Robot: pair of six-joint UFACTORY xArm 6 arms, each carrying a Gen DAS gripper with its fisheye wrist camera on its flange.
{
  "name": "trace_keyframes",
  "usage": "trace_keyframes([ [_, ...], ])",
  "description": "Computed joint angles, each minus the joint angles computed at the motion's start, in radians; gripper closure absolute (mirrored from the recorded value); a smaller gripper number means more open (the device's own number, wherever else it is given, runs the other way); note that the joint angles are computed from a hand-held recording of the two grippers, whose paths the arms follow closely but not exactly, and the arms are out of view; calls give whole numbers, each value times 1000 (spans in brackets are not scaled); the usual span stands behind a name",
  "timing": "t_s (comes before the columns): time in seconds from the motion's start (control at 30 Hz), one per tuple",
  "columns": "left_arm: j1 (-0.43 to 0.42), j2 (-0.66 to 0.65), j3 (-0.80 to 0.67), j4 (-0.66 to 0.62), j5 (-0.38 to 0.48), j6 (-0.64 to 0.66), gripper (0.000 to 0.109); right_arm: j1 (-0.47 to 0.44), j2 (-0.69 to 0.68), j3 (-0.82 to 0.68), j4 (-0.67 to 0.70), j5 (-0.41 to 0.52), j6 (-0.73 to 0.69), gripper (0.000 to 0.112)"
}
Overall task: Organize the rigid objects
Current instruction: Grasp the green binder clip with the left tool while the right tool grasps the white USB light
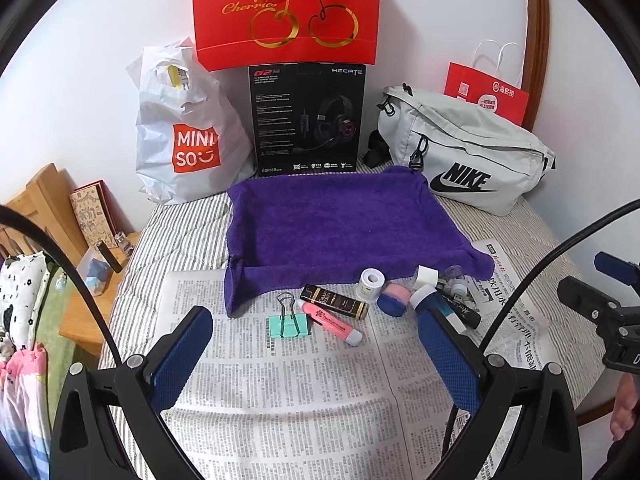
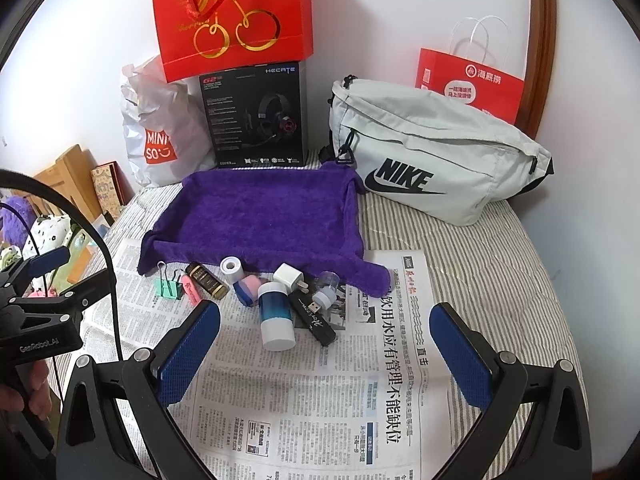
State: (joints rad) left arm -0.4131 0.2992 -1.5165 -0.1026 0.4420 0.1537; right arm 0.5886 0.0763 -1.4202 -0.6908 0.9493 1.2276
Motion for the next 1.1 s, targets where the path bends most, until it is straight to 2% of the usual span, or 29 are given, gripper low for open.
trace_keyframes([
  [0.23, 8, 59, -36, -32, -1, 22, 6, -19, -22, 45, -15, -64, -1, 9],
  [0.47, 32, 186, -133, 15, 39, -31, 6, -59, -17, 86, -11, -124, 7, 10],
  [0.57, 42, 243, -176, 74, 51, -82, 7, -72, -6, 92, 14, -131, -6, 10],
  [0.83, 49, 371, -296, 57, 99, -60, 13, -96, 29, 93, 72, -131, -51, 10],
  [1.03, 46, 450, -384, 100, 127, -107, 13, -111, 58, 88, 104, -112, -91, 10],
  [1.1, 46, 466, -402, 69, 130, -98, 18, -119, 59, 99, 111, -114, -95, 10],
])
